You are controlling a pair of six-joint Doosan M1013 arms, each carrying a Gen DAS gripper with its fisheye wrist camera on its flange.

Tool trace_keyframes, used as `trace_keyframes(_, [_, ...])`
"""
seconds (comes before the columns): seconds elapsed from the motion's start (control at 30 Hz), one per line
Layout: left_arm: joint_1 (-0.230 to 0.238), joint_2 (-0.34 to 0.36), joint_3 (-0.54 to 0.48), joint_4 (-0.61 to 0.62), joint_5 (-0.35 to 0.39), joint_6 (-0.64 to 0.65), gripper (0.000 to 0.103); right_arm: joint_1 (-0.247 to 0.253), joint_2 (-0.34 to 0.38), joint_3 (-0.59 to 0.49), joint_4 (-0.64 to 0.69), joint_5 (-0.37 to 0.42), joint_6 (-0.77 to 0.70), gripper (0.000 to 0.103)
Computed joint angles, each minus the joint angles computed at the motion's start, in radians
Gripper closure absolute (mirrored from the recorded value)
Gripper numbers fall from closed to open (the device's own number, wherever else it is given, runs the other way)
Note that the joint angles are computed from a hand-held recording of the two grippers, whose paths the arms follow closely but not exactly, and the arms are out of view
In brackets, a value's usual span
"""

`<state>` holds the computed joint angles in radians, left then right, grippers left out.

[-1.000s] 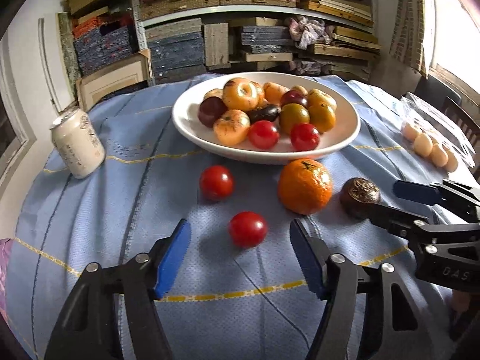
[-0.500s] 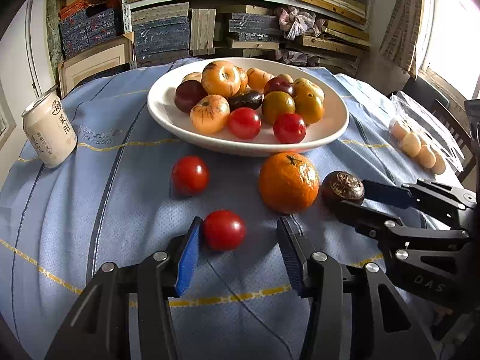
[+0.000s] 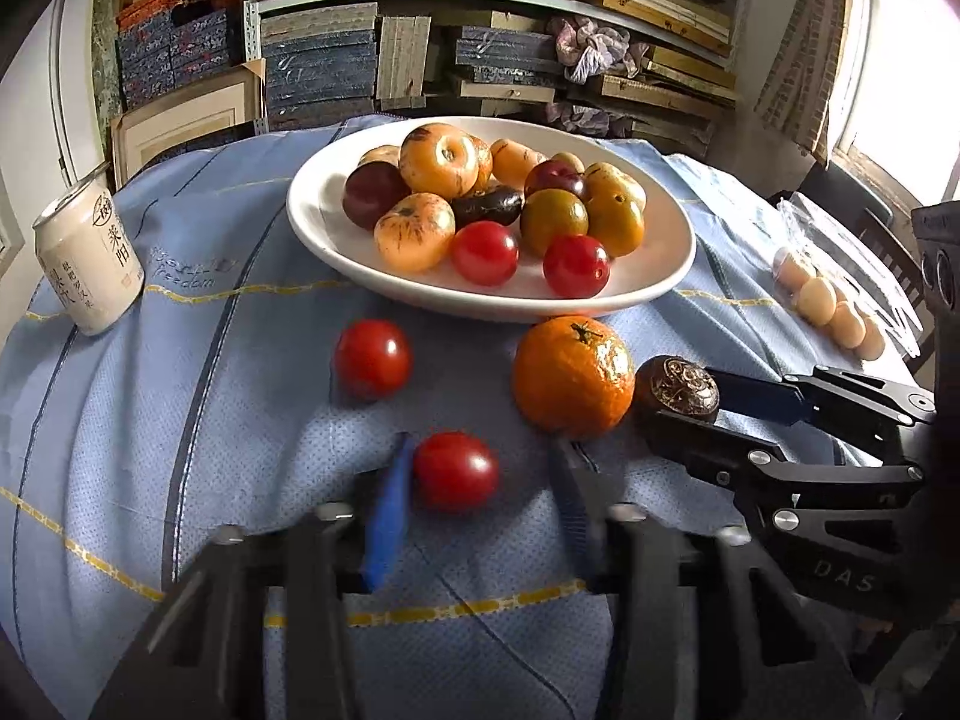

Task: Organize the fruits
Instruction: 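Grasp a red tomato with the left tool while the right tool grasps the dark brown carved fruit, then carry both fruits over the white plate and open both tools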

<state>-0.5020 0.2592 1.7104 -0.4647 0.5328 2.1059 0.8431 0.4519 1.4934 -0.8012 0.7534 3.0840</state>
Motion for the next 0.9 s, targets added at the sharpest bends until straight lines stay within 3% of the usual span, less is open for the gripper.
trace_keyframes(0.17, [0.001,-0.022,0.029,-0.065,-0.048,0.08,0.076,0.019,-0.007,0.01,-0.073,0.027,0.035,0.06])
trace_keyframes(0.43, [0.01,-0.029,0.039,-0.108,-0.04,0.11,0.076,0.03,-0.022,0.033,-0.108,0.029,0.073,0.06])
trace_keyframes(0.63, [0.01,-0.073,0.056,-0.131,-0.129,0.13,0.077,0.057,-0.062,0.058,-0.263,0.084,0.217,0.06])
trace_keyframes(0.7, [0.006,-0.084,0.037,-0.076,-0.158,0.09,0.077,0.061,-0.085,0.062,-0.312,0.109,0.249,0.06])
trace_keyframes(0.9, [0.009,-0.042,-0.13,0.032,-0.112,-0.042,0.076,0.046,-0.13,0.019,-0.413,0.194,0.245,0.06])
